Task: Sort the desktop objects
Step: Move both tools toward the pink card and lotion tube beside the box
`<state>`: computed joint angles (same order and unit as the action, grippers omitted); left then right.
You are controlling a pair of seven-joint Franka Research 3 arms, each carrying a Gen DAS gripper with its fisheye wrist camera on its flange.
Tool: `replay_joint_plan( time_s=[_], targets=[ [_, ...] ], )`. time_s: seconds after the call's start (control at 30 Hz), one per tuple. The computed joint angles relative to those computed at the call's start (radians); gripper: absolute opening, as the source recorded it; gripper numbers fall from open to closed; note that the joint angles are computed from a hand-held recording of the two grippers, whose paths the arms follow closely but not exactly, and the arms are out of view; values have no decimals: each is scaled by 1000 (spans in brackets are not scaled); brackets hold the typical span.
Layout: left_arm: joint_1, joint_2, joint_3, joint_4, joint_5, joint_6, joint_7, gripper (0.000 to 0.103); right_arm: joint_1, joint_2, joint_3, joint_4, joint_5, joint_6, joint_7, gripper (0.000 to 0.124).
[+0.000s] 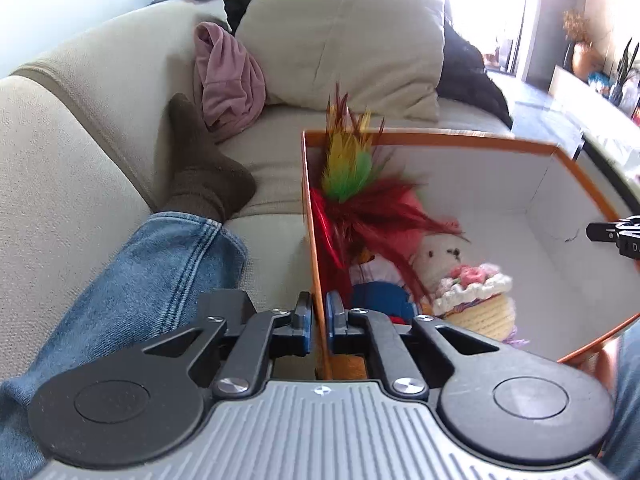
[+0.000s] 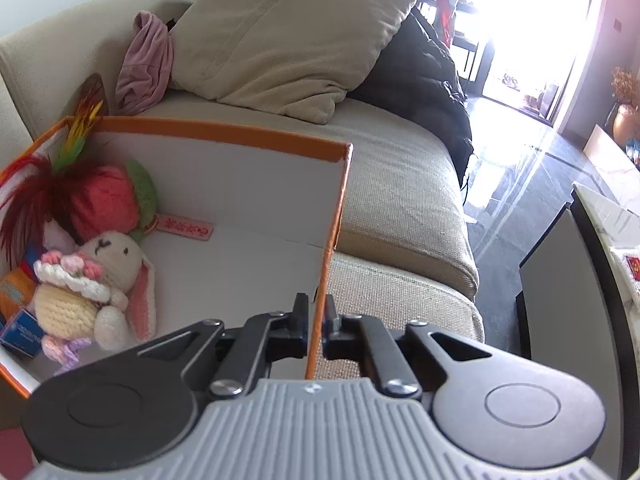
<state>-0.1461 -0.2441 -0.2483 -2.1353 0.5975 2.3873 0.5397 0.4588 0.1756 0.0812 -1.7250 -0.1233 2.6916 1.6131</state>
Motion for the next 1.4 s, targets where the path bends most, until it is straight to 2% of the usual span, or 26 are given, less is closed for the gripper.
replay_joint_plan(
  time_s=[0.07,0.1,0.13,0.23,0.37,0.47,0.57,0.7,0.77,0.87,0.97,1.03,1.07,1.23,1.3,1.4],
  targets=[
    [-2,-32,-16,-6,35,-17,-8,7,9,-42,-13,-42,-53,48,38,19],
    [-6,-48,-20,-7,38,-26,-4,8,7,-64,-11,-63,-67,70,46,31],
    [-12,-63,-21,-11,33,-27,3,8,-1,-95,-3,-98,-52,101,31,35],
    [-40,-104,-18,-23,-17,-23,62,10,-23,-173,31,-180,52,137,-87,41],
    [-102,-116,7,-20,-158,-39,232,11,-32,-263,62,-264,95,93,-114,41],
    [-146,-124,29,-34,-282,-37,358,21,-32,-302,72,-293,166,20,-118,40],
    [-166,-121,37,-48,-379,-43,428,32,-41,-348,89,-355,173,56,-99,40],
    [-170,-104,19,-49,-419,-82,475,53,-22,-372,86,-365,249,25,-149,40],
    [-180,-93,27,-58,-460,-70,507,53,8,-361,66,-338,352,-58,-223,40],
    [-185,-70,25,-59,-496,-88,535,57,11,-300,65,-269,423,-227,-245,40],
    [-185,-34,13,-31,-498,-163,566,63,-1,-224,64,-203,477,-335,-212,42],
    [-188,-7,5,-4,-494,-220,594,66,-11,-170,60,-150,526,-406,-193,54],
    [-189,6,1,10,-491,-247,606,66,-17,-145,58,-123,542,-442,-175,55],
    [-199,46,-15,42,-488,-300,646,67,-31,-64,62,-35,580,-564,-119,56],
    [-201,55,-19,45,-489,-302,648,69,-25,-51,66,-21,560,-559,-103,57],
    [-208,77,-41,60,-423,-327,642,78,-17,-27,69,7,533,-569,-65,58]
  ],
)
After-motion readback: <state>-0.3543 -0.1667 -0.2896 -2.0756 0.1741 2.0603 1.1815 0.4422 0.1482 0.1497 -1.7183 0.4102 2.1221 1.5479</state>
